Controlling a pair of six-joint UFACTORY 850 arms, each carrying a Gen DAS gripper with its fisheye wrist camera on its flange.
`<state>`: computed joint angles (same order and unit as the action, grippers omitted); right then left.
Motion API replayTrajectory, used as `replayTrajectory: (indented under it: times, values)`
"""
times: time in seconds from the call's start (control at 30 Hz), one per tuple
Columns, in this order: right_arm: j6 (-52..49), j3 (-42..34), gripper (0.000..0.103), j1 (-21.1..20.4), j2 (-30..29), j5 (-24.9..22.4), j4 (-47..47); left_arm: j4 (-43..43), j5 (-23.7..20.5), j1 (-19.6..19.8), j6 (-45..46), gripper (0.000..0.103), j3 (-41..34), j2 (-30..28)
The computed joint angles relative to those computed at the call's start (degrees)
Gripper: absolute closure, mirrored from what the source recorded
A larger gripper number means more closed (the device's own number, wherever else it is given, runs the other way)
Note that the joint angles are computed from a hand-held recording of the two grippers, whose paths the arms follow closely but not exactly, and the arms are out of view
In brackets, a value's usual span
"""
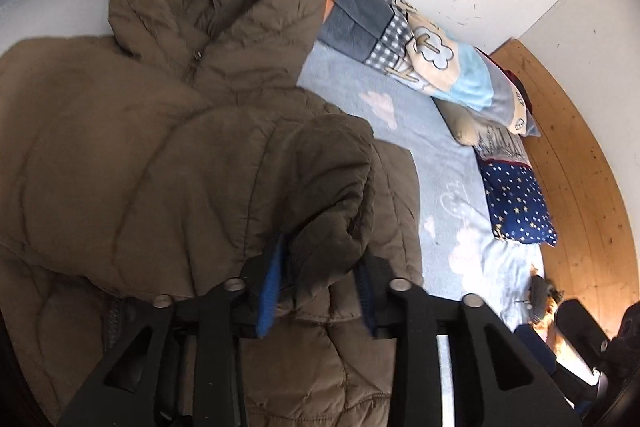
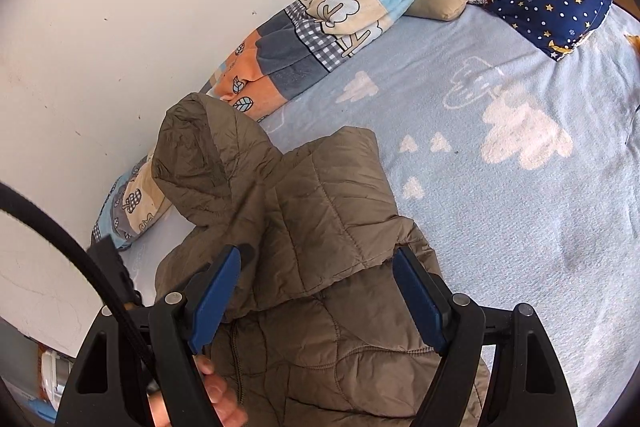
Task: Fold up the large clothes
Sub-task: 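Lift the sleeve with the left tool and fold it across the jacket body, then open the left tool and release the folded sleeve onto the jacket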
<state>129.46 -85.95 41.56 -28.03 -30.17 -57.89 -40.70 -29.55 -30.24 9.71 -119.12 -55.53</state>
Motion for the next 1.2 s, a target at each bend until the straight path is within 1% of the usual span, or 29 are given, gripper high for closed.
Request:
replayTrajectory:
  times: [0.03,0.1,0.17,0.23,0.27,0.33,0.43,0.47,0.5,0.57,0.6,0.63,0.67,0.7,0.73,0.77,0.8,0.83,0.9,0.97,1.03,1.07,1.13,1.2]
  values:
    - [0.32,0.04,0.02,-0.06,0.03,-0.09,-0.17,-2.11,-0.78,0.22,1.49,0.058,0.41,0.17]
    - [1.65,0.52,0.02,-0.25,0.27,0.25,-0.9,-7.22,-2.3,0.82,5.44,0.051,1.63,0.99]
    - [2.43,0.92,0.02,-0.47,0.42,0.61,-1.12,-12.97,-3.52,1.79,10.89,0.049,4.54,3.15]
    - [2.9,1.14,0.02,-0.69,0.39,1.02,-0.87,-17.66,-3.04,2.88,16.94,0.049,8.89,6.28]
    - [3.53,1.36,0.02,-0.91,0.3,1.99,-0.95,-19.24,-2.54,3.64,19.53,0.047,11.48,8.24]
    - [5.88,2.18,0.02,-1.48,0.25,4.83,-1.7,-19.73,-1.63,5.23,21.42,0.042,15.54,11.45]
    - [8.68,2.37,0.02,-2.23,-0.84,9.29,-2.56,-16.84,0.71,8.66,20.72,0.04,21.33,15.89]
    - [7.94,1.89,0.02,-2.41,-1.49,10.43,-1.75,-17.67,1.59,10.18,22.03,0.04,23.21,17.01]
    - [7.74,1.36,0.02,-2.55,-2.24,11.42,-1.41,-17.4,2.13,11.2,22.15,0.039,23.9,17.36]
    - [11.43,0.66,0.021,-2.89,-3.73,14.56,-4.16,-17.12,4.46,13.96,22.25,0.039,25.65,17.78]
    - [14.69,0.33,0.024,-2.98,-4.51,16.12,-6.73,-17.67,5.34,15.18,21.1,0.039,26.1,17.62]
    - [16.48,-0.06,0.027,-3.1,-5.16,17.24,-7.99,-20.62,5.21,16.45,21.48,0.039,26.52,17.31]
    - [17.0,-0.98,0.029,-3.14,-6.19,18.15,-8.28,-25.24,3.71,17.92,23.04,0.039,26.42,16.5]
    - [15.89,-2.09,0.033,-3.14,-7.23,18.72,-7.57,-27.45,2.21,18.76,23.69,0.039,25.68,15.54]
    - [12.39,-3.43,0.035,-3.14,-8.28,18.81,-4.5,-28.0,0.83,19.59,22.9,0.039,24.44,14.3]
    - [8.99,-4.87,0.035,-3.12,-9.34,18.38,-1.41,-27.34,0.92,20.05,21.26,0.039,23.72,13.64]
    - [7.78,-6.02,0.035,-3.08,-10.24,18.0,-0.13,-28.01,0.83,20.44,21.25,0.039,23.53,13.4]
    - [8.27,-6.89,0.035,-3.02,-10.99,17.79,-0.44,-29.42,0.1,20.86,21.91,0.039,23.09,12.96]
    - [8.69,-8.56,0.036,-2.95,-12.44,16.84,-0.42,-29.2,-1.66,21.4,21.2,0.039,21.73,11.88]
    - [7.75,-9.74,0.04,-3.07,-13.63,16.8,1.1,-28.81,-3.41,21.89,20.01,0.039,20.51,10.65]
    - [11.15,-10.34,0.054,-3.14,-14.53,17.42,-1.66,-29.36,-5.15,22.9,18.99,0.039,19.75,9.53]
    - [12.67,-10.82,0.058,-3.13,-15.03,17.56,-3.18,-30.33,-5.77,23.19,18.9,0.039,19.91,9.33]
    - [9.08,-12.02,0.077,-3.34,-15.93,17.51,-0.46,-31.54,-6.51,23.43,18.49,0.039,19.96,9.05]
    - [4.25,-13.39,0.082,-2.96,-16.36,14.16,2.86,-31.49,-5.94,23.3,18.86,0.039,20.03,9.34]
